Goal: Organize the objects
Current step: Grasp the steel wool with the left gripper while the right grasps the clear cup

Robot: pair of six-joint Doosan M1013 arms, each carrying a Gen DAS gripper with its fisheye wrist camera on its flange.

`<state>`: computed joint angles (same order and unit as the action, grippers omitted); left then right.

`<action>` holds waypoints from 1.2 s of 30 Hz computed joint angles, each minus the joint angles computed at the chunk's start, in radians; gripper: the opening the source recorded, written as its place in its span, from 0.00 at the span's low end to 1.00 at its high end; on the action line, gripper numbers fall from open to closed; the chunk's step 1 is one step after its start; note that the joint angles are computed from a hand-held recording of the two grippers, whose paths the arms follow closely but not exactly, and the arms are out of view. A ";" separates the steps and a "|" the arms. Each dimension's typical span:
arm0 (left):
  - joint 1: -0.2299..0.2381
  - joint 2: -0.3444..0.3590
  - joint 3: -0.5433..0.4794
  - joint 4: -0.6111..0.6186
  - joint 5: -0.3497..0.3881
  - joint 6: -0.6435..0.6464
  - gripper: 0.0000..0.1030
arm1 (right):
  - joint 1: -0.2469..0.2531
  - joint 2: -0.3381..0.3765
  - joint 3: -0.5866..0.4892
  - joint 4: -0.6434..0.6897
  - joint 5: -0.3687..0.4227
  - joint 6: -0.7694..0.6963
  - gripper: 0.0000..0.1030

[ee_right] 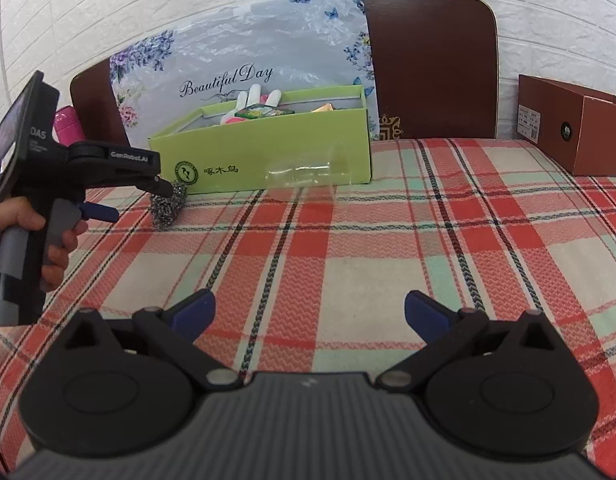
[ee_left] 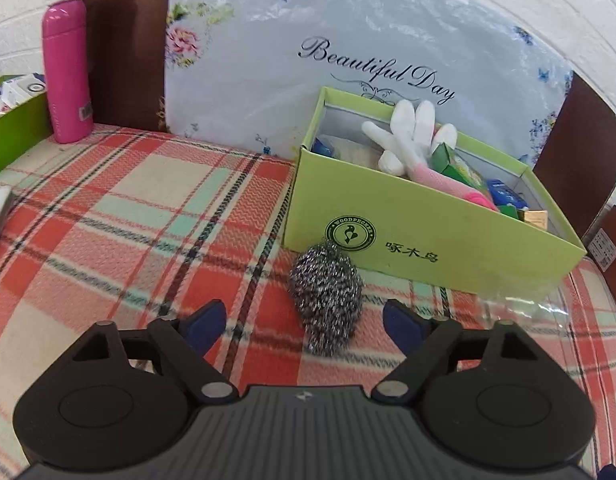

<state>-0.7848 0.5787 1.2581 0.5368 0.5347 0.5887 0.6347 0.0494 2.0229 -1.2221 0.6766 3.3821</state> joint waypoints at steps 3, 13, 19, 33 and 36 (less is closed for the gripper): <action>0.010 0.023 -0.037 -0.069 0.001 0.079 0.60 | -0.029 0.008 -0.002 -0.046 -0.028 0.001 1.00; 0.021 -0.051 0.074 -0.302 -0.076 0.401 0.37 | -0.189 0.115 -0.092 -0.161 -0.175 -0.076 0.85; 0.022 -0.070 0.104 -0.331 -0.070 0.453 0.37 | -0.215 0.134 -0.113 -0.196 -0.280 -0.061 0.27; -0.008 -0.110 0.165 -0.290 -0.077 0.421 0.54 | -0.078 0.060 -0.038 -0.126 -0.208 -0.038 0.07; -0.011 -0.114 0.173 -0.236 -0.075 0.370 0.57 | -0.075 0.065 -0.043 -0.138 -0.197 -0.033 0.22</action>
